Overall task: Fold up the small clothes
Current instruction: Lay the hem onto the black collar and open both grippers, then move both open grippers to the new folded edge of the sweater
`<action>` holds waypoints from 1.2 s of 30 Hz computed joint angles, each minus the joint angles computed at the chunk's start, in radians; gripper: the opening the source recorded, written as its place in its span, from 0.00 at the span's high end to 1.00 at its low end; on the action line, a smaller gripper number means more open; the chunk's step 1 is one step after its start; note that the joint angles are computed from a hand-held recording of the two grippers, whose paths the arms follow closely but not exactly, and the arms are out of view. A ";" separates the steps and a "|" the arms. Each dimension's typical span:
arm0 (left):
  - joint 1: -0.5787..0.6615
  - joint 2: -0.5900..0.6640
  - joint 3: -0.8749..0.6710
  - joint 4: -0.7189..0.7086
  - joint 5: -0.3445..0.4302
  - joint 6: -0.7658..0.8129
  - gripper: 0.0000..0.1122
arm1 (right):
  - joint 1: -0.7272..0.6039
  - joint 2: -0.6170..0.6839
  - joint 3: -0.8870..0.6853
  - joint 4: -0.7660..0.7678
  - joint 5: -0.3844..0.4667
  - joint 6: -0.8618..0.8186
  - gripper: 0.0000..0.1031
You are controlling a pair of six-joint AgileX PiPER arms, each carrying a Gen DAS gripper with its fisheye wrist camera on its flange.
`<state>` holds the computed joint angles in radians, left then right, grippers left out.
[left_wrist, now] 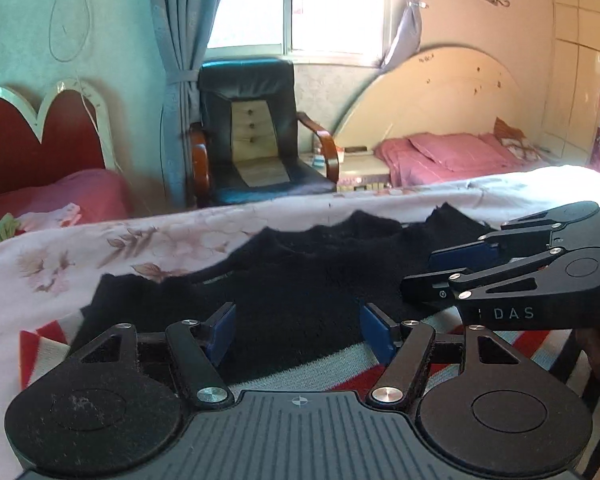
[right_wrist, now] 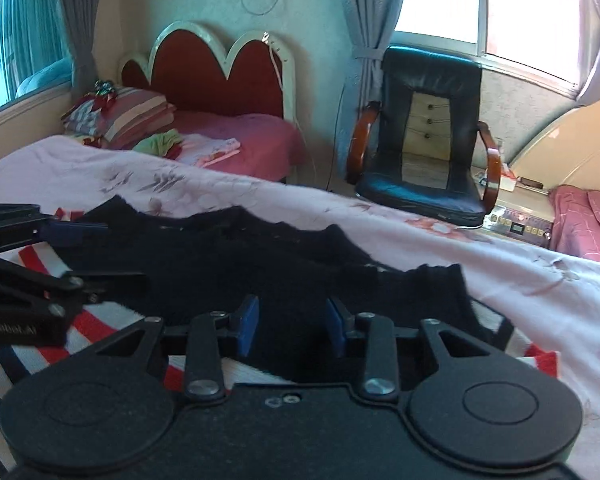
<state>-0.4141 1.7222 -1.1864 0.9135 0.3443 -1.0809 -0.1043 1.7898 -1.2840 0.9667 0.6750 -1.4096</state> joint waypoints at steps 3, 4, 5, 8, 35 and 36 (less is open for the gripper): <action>0.035 -0.029 0.051 0.030 0.022 -0.042 0.30 | -0.009 -0.037 0.075 0.001 -0.166 -0.019 0.64; 0.039 -0.048 0.082 0.120 0.077 -0.121 0.30 | -0.033 -0.046 0.090 -0.004 -0.219 0.002 0.64; 0.058 -0.075 0.125 0.190 0.105 -0.167 0.30 | -0.064 -0.040 0.084 -0.003 -0.232 0.018 0.66; 0.160 -0.146 0.219 0.160 0.028 -0.203 0.27 | -0.148 -0.028 0.077 0.009 -0.215 0.028 0.54; -0.260 -0.378 0.458 0.281 0.305 -0.550 0.27 | -0.589 -0.167 0.140 -0.069 0.357 0.021 0.62; -0.267 -0.372 0.454 0.274 0.313 -0.554 0.27 | -0.588 -0.171 0.151 -0.083 0.359 0.019 0.66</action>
